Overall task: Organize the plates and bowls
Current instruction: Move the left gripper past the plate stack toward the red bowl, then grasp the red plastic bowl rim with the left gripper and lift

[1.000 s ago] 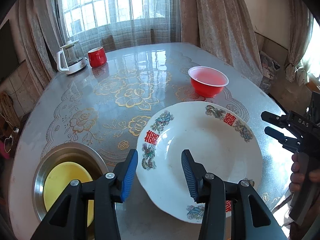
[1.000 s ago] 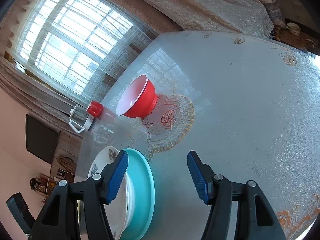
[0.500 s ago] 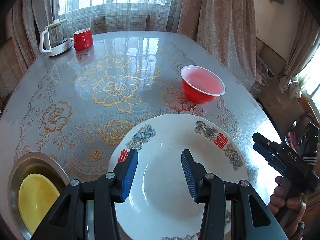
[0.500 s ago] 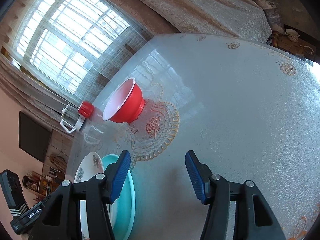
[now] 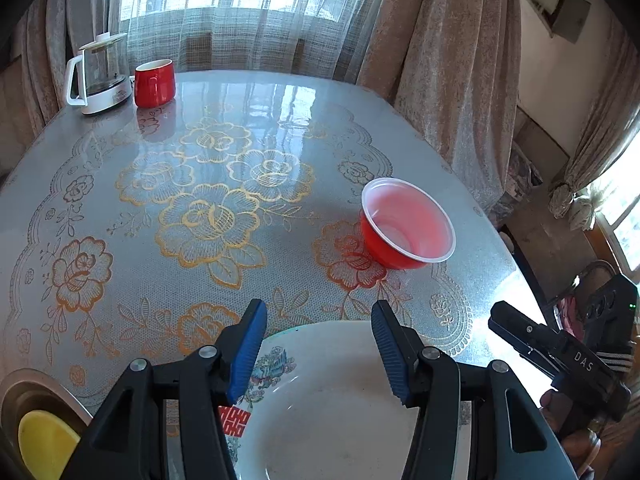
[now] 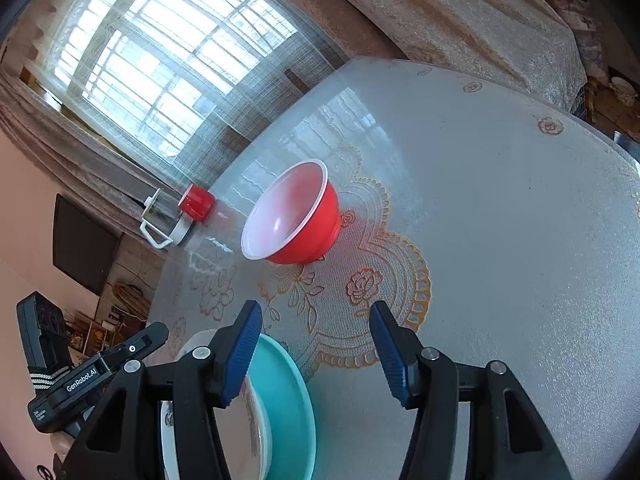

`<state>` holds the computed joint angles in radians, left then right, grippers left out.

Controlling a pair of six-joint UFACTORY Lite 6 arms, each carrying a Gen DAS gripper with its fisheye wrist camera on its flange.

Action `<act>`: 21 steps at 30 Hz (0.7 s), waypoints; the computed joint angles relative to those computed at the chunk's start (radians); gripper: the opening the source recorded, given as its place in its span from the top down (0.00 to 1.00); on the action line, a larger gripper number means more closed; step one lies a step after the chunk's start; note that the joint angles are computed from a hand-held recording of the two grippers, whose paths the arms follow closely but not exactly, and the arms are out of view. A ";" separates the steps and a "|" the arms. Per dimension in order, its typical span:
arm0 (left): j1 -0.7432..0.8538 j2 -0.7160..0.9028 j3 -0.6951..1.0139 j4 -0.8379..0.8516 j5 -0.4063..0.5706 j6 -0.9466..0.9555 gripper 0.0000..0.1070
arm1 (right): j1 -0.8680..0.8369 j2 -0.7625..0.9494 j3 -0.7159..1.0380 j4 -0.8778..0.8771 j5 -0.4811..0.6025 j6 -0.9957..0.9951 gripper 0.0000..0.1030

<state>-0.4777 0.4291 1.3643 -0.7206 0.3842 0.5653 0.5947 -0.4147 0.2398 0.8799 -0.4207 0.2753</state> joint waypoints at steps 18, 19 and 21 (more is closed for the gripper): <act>-0.023 0.342 0.521 0.149 0.210 -0.305 0.59 | -0.287 0.072 0.175 -0.375 0.157 0.175 0.62; -0.028 0.364 0.554 0.166 0.212 -0.327 0.62 | -0.304 0.096 0.188 -0.434 0.159 0.232 0.63; -0.033 0.414 0.625 0.175 0.233 -0.348 0.70 | -0.337 0.153 0.212 -0.579 0.153 0.369 0.68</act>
<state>-0.5112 0.8430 1.9893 -0.5457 0.6171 0.2173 0.2578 -0.2617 0.4515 0.3013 -0.2673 0.6439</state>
